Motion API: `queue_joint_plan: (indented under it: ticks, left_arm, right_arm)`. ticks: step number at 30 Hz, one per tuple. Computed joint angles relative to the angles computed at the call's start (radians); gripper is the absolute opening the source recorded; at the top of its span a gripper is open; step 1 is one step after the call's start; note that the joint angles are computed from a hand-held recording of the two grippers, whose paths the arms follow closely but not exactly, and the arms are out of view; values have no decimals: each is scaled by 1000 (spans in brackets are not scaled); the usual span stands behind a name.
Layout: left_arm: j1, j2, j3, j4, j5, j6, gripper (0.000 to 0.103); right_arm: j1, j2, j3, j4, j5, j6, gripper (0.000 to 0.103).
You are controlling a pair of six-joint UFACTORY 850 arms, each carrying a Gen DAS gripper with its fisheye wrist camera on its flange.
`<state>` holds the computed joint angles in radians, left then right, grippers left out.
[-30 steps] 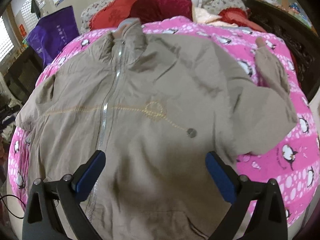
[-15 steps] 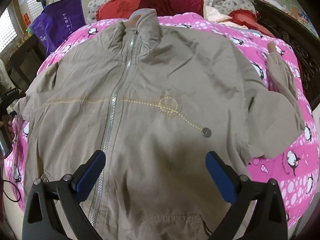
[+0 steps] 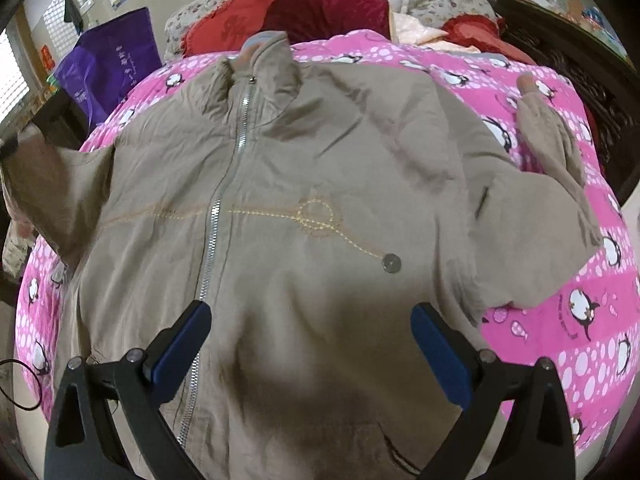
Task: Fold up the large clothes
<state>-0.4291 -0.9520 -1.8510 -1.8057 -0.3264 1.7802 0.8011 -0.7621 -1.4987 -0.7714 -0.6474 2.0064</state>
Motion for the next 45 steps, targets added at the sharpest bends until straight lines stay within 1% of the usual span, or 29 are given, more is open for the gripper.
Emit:
queue_joint_plan:
  ticks: [2,4,5,6,7,8,9,10,11,15,19,20,22,24,25,27,28,29,30,34,35,36,37,38,39,40,42,44,45]
  left_arm:
    - [-38,-13,-6,209,-38,-134,0]
    - [-80,-59,-26,419,-70,-273,0]
    - [-91,-75,-40,523,-72,-363,0]
    - [-103,-104,-60,628,-91,-450,2]
    - [-107,-131,-91,733,-128,-539,9]
    - [-109,-153,-116,815,-175,-603,21]
    - [-109,-161,-124,856,-206,-629,22]
    - [-107,-153,-104,854,-204,-615,22]
    - [-105,-127,-61,833,-190,-563,23]
    - [-73,-3,107,707,-211,-329,37]
    - [7,69,190,625,-279,-259,38]
    - [22,80,200,607,-271,-255,38]
    - [54,106,234,556,-242,-226,38]
    - [83,123,257,521,-177,-215,38]
    - [93,122,257,524,-155,-244,38]
    - [102,116,257,558,-38,-293,38]
    - [106,111,255,574,2,-320,38]
    - [109,101,247,608,32,-370,38]
    - [115,89,234,681,59,-461,38]
    - [118,50,195,848,103,-665,38]
    - [120,39,180,897,100,-723,38]
    - [123,28,166,952,95,-789,38]
    - [124,16,149,996,91,-841,38]
    - [125,8,138,1017,86,-867,38]
    - [127,1,129,1027,82,-882,38]
    - [127,-4,123,1025,81,-882,38]
    - [126,-16,104,1018,74,-882,38]
    - [125,-24,90,1004,66,-872,38]
    - [123,-27,87,993,67,-860,38]
  right_arm:
    - [6,14,19,-19,-10,27,102]
    - [9,26,34,-22,-24,40,102]
    - [8,33,42,-18,-30,45,102]
    - [9,43,56,-21,-33,58,102]
    - [11,54,70,-27,-38,74,102]
    - [11,59,76,-26,-43,77,102]
    - [12,65,83,-24,-50,76,102]
    - [11,69,87,-24,-52,70,102]
    - [11,71,87,-24,-53,59,102]
    - [5,66,61,-39,-70,2,102]
    - [7,58,35,-92,-51,18,102]
    - [8,54,30,-104,-30,20,102]
    - [5,50,27,-133,42,9,102]
    - [2,38,9,-169,158,-19,102]
    - [3,32,1,-186,192,-19,102]
    - [3,1,-58,-221,272,-56,102]
    - [3,-18,-93,-205,292,-109,102]
    - [1,-37,-130,-166,306,-179,102]
    - [-1,-73,-195,-108,329,-284,101]
    - [-11,-208,-431,210,355,-702,101]
    - [-16,-252,-502,290,347,-807,100]
    - [-23,-303,-589,360,303,-897,99]
    - [-33,-361,-686,392,251,-945,99]
    - [-44,-407,-762,393,207,-952,99]
    - [-55,-453,-837,367,148,-917,99]
    - [-64,-484,-883,316,94,-844,98]
    - [-94,-553,-983,278,-19,-746,99]
    - [-117,-599,-1040,266,-110,-686,99]
    - [-131,-604,-1033,261,-147,-643,98]
